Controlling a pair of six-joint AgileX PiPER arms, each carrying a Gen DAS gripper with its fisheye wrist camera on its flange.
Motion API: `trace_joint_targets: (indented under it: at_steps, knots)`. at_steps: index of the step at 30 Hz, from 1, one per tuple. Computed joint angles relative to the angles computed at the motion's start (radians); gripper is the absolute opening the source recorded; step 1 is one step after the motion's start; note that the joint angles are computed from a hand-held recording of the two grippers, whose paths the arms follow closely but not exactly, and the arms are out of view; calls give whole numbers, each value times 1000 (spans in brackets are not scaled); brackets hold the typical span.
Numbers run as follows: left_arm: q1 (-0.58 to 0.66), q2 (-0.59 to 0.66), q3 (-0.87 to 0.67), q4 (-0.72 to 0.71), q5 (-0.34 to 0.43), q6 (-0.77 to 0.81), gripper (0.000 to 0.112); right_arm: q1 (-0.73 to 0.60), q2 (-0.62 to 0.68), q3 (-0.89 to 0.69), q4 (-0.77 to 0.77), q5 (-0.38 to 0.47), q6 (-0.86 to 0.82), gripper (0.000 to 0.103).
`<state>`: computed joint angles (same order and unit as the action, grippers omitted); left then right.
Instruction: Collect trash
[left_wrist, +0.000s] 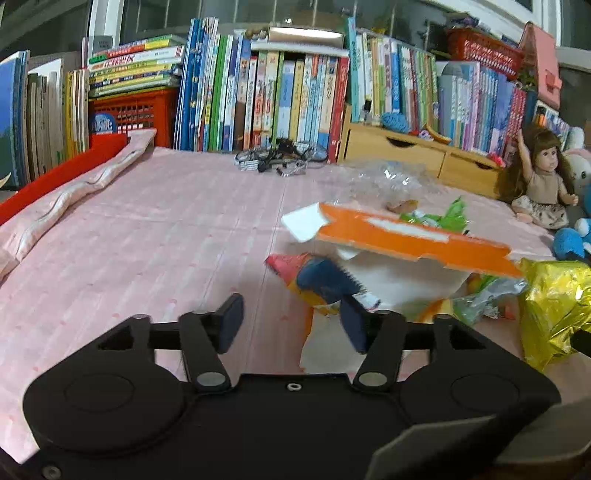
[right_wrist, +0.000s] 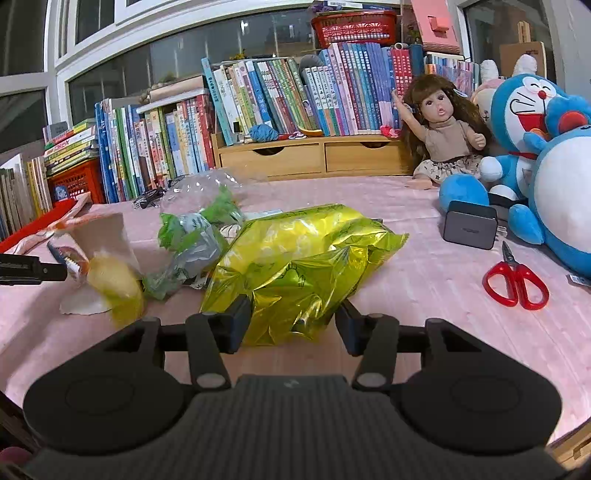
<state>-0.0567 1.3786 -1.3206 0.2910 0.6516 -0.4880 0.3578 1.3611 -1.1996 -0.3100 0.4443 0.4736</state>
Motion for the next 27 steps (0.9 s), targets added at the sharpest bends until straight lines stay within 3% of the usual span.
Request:
trace_joint_targets:
  at_steps: [4, 8, 11, 13, 22, 27]
  knots:
    - [2, -42, 42, -9, -55, 29, 78, 30, -21, 37, -190, -26, 180, 65]
    - [-10, -35, 51, 53, -58, -33, 80, 30, -28, 50, -232, -40, 229, 78]
    - [-45, -16, 50, 203, -6, -183, 80, 46, -53, 96, -414, -77, 432, 93]
    - [-39, -15, 64, 206, -8, -178, 82, 46, -63, 115, -464, -108, 472, 103]
    - [0, 3, 67, 56, -19, -78, 84, 96, 57, 0, -210, -26, 157, 103]
    - [3, 14, 69, 58, -17, -85, 79, 138, 69, 1, -425, 3, 378, 103]
